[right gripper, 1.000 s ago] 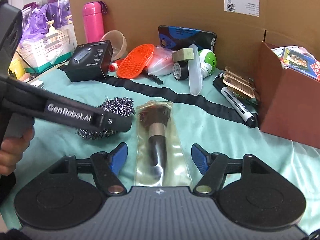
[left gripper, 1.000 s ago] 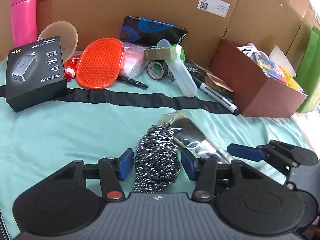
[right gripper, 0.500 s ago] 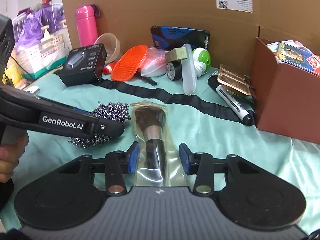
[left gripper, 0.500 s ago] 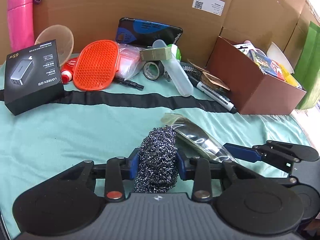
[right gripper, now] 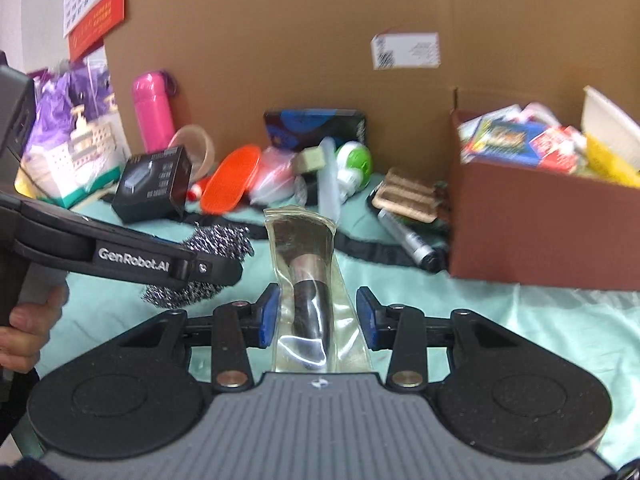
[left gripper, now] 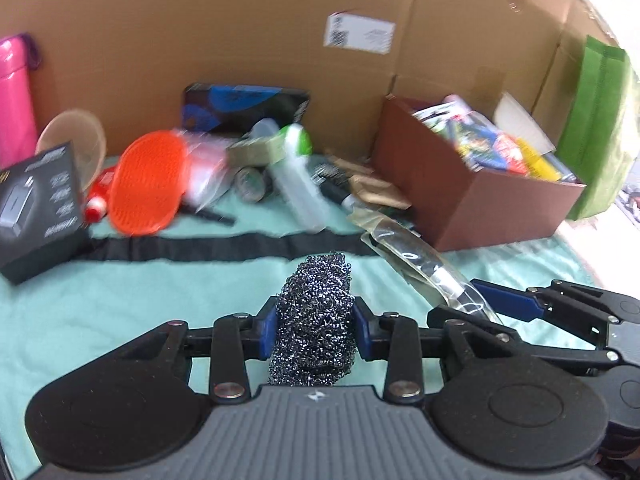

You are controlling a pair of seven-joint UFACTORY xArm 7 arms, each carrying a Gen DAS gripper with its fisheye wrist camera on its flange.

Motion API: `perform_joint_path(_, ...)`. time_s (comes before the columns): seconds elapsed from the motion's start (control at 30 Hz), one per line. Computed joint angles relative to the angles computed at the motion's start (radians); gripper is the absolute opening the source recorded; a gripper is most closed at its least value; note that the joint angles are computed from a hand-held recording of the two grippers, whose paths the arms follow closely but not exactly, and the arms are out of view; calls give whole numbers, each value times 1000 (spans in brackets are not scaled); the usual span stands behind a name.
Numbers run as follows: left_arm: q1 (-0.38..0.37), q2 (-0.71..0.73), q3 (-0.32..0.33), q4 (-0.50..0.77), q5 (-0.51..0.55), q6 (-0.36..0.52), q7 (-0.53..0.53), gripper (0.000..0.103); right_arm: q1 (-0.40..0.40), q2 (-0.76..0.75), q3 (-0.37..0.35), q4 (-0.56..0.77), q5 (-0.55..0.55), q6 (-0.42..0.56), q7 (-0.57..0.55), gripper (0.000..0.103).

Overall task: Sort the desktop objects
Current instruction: 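Lift the steel wool with the left gripper while the right gripper grasps the bagged brush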

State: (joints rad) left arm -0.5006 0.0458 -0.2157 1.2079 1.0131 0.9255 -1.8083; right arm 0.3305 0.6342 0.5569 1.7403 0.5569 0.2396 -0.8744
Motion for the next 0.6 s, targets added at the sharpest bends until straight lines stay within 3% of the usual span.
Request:
perform_joint_path(0.23, -6, 75, 31, 158, 87, -46, 46, 39, -78, 11, 86, 30, 58, -105, -51, 40)
perform_joint_path(0.4, -21, 169, 78, 321, 118, -103, 108, 39, -79, 58, 91, 112, 17, -184, -4, 40)
perform_joint_path(0.47, -32, 215, 105, 392, 119, -121, 133, 39, -55, 87, 66, 168, -15, -218, 36, 40)
perform_joint_path(0.6, -37, 298, 160, 515, 80, -197, 167, 39, 46, 159, -81, 316, -71, -276, 175, 40)
